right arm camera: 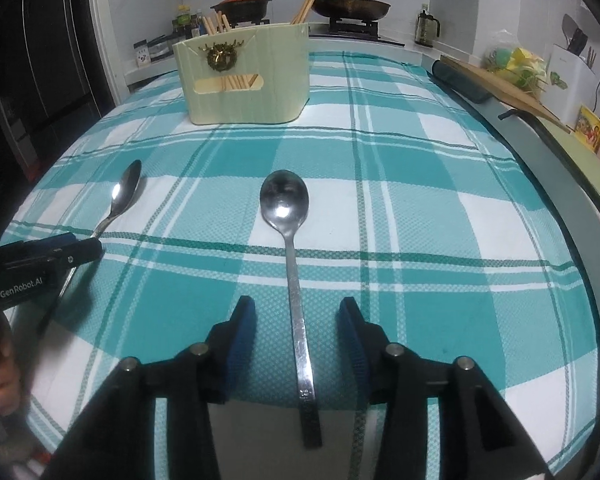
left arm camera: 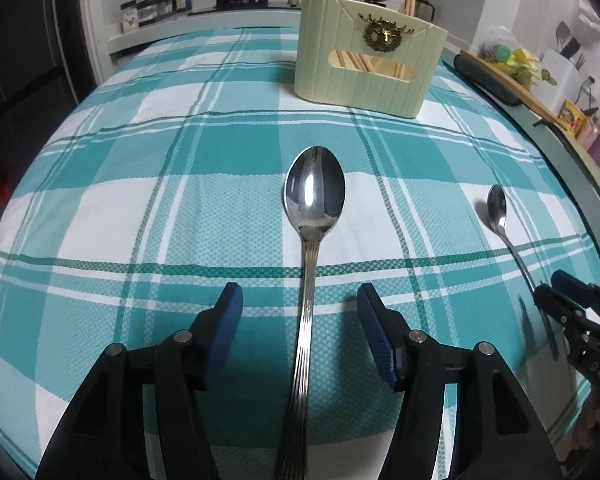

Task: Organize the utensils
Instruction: 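Close the left gripper on the larger steel spoon's handle while the right gripper grasps the smaller spoon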

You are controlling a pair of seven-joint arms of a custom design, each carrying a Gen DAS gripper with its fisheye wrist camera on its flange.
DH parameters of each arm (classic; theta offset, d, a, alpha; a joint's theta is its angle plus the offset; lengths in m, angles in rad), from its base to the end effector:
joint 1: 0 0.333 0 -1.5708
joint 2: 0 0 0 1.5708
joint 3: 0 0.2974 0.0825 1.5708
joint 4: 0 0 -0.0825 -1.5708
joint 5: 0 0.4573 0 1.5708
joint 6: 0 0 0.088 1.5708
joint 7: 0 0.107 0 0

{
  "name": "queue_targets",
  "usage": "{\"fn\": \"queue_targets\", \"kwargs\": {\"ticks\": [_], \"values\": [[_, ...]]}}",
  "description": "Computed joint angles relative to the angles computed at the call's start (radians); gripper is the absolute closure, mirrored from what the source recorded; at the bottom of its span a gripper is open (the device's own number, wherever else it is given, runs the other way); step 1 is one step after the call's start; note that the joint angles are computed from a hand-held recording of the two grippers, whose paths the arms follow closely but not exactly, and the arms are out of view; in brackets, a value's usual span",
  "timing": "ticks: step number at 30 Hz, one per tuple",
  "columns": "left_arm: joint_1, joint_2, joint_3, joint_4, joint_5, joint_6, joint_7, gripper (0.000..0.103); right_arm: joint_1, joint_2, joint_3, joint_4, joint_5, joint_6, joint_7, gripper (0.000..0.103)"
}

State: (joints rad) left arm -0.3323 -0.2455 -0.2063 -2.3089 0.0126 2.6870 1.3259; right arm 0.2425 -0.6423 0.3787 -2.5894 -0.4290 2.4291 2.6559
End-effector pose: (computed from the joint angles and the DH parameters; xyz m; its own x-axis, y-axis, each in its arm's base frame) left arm 0.4999 -0.3024 0.4594 -0.3315 -0.9400 0.0812 -0.7852 0.2271 -0.5760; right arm 0.3916 0.2717 0.4562 -0.2166 -0.9762 0.0106 -0.7494 0.1593 -0.6426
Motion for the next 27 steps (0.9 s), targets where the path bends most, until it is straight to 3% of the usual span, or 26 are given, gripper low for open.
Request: {"fn": "queue_targets", "kwargs": {"ticks": [10,21,24,27], "values": [[0.023,0.010,-0.026,0.020,0.105,-0.049,-0.048,0.039,-0.013,0.007,-0.010,0.001,0.004,0.024,-0.005,0.056],[0.021,0.020,-0.022,0.032,0.115,-0.061,-0.036,0.034,-0.007,0.028,-0.016,0.015,0.016,0.029,-0.023,0.056],[0.004,0.026,0.005,0.040,0.041,-0.067,0.035,0.029,-0.005,0.033,-0.023,0.018,0.018,0.040,-0.037,0.056],[-0.025,0.034,0.052,0.051,-0.128,-0.068,0.189,0.026,-0.001,0.033,-0.047,0.015,0.038,0.059,-0.070,0.056]]}}
